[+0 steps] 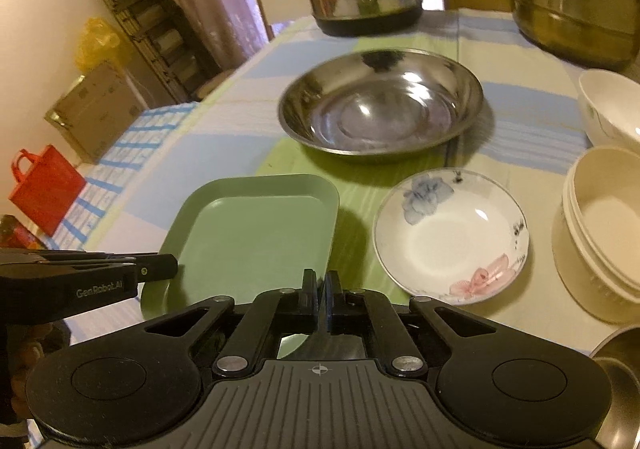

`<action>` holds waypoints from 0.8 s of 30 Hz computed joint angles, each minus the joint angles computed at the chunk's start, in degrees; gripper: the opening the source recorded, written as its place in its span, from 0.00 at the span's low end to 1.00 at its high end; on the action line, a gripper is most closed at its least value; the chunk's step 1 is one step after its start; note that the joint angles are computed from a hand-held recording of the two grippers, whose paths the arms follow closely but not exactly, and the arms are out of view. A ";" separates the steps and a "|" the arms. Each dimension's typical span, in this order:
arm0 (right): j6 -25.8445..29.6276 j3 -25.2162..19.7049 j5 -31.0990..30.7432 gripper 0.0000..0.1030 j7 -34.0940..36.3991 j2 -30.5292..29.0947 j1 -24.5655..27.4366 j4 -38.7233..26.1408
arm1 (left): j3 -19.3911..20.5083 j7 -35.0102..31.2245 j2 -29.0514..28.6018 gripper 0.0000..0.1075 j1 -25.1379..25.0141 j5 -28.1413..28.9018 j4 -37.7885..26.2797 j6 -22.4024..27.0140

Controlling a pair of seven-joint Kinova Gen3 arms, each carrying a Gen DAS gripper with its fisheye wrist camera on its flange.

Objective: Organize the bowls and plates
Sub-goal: 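Close the left gripper on the green tray's rim, then lift the green tray and lower it into the steel plate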

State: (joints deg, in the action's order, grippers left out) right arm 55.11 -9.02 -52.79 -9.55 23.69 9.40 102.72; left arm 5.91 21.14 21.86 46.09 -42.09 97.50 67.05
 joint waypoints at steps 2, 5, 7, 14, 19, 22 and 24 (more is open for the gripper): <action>1.04 -0.03 -0.16 0.04 -0.11 0.07 0.28 -0.67 | -0.08 0.02 0.29 0.06 0.57 -0.38 -1.22 1.76; 2.17 0.06 -0.75 0.04 -0.85 0.22 0.49 -1.76 | -0.16 -0.29 0.19 0.06 0.84 -1.43 -1.99 3.02; 2.18 0.19 -1.08 0.04 -1.78 -0.03 0.27 -2.38 | -0.15 -1.34 -0.18 0.06 0.27 -1.89 -2.29 2.85; -2.36 0.03 -3.63 0.04 -6.93 -0.50 -1.66 -4.10 | -0.94 -9.20 -1.87 0.06 -4.54 -5.39 -1.09 -3.76; -9.21 -0.43 -4.23 0.04 -13.71 -0.95 -4.32 -4.73 | -2.17 -18.19 -3.22 0.06 -10.76 -6.33 0.51 -13.85; -14.18 -1.19 -3.61 0.04 -18.26 -0.81 -6.20 -5.32 | -3.11 -23.94 -3.26 0.06 -14.15 -5.85 0.92 -19.47; -17.22 -1.43 -2.00 0.04 -22.35 -0.54 -7.74 -6.07 | -3.77 -27.97 -3.11 0.06 -16.44 -4.75 1.27 -23.49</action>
State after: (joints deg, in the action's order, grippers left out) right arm 37.89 -10.45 -54.79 -31.90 23.14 1.66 96.65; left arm 2.14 -6.83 18.76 29.66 -46.84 98.78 43.56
